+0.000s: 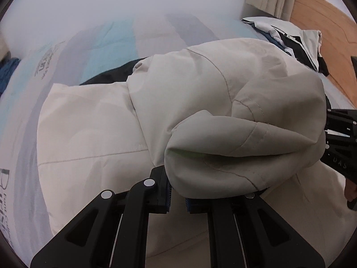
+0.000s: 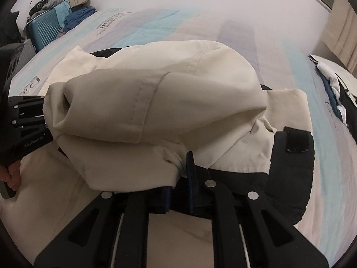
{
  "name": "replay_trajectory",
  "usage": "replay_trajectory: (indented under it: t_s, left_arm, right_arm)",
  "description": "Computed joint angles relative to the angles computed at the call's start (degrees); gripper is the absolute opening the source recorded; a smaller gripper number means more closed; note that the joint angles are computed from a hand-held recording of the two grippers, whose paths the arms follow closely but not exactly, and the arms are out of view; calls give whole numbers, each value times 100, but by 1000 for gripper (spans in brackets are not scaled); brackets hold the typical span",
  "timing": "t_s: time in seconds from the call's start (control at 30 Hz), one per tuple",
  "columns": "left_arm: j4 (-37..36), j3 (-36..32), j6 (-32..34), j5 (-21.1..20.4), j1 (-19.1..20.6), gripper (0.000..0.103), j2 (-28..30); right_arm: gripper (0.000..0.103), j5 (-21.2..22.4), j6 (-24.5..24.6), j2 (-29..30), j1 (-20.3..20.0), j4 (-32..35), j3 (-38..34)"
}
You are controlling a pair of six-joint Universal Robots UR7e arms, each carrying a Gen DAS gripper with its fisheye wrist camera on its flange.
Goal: Fold large clothes
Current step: 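Lift the hood with both tools and flip it over onto the jacket body, then open both tools to release the hood on the jacket body, then press the folded hood flat with both open tools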
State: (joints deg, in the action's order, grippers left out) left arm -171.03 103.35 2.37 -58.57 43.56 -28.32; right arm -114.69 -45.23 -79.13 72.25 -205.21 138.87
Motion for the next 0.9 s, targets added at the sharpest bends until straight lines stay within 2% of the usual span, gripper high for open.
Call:
replay_trajectory:
  t_s: [0.07,0.1,0.13,0.17,0.2,0.23,0.37,0.53,0.6,0.7,0.83,0.9]
  left_arm:
    - [132,5,-95,-11,-14,12,-55]
    - [178,27,-137,-46,-25,19,-106]
    - [210,75,-170,1,-63,29,-170]
    - [200,155,-200,95,-118,63,-232]
    - [-20,311,-156,210,-184,83,-300]
    - [-206,447,-92,273,-233,87,-358]
    - [-45,830,-53,295,-383,89,-731]
    - [225,1111,-345,180,-550,90,-1199]
    - [311,1073,-507,60,-603,95,-1334]
    - [309,767,-481,-180,-596,97,-1259]
    - [691,66,-545,-587,-412,97,-886]
    - [982,-318,-757,-818,-259,97,-656]
  right_arm:
    - [13,-108,-5,-4,90,-40,17]
    - [15,-179,-56,-1,140,-120,50]
    - [27,-217,-43,-50,177,-123,94]
    - [35,-286,30,-119,211,-78,142]
    - [43,-319,86,-208,224,-15,194]
    - [43,-307,83,-294,213,-10,262]
    - [43,-408,2,-677,212,151,557]
    - [43,-155,323,-1489,312,1040,646]
    - [44,-161,328,-1659,490,1297,534]
    - [58,17,448,-1848,658,1761,213]
    - [60,242,283,-1565,738,1804,-265]
    - [60,309,375,-1389,692,2047,-484]
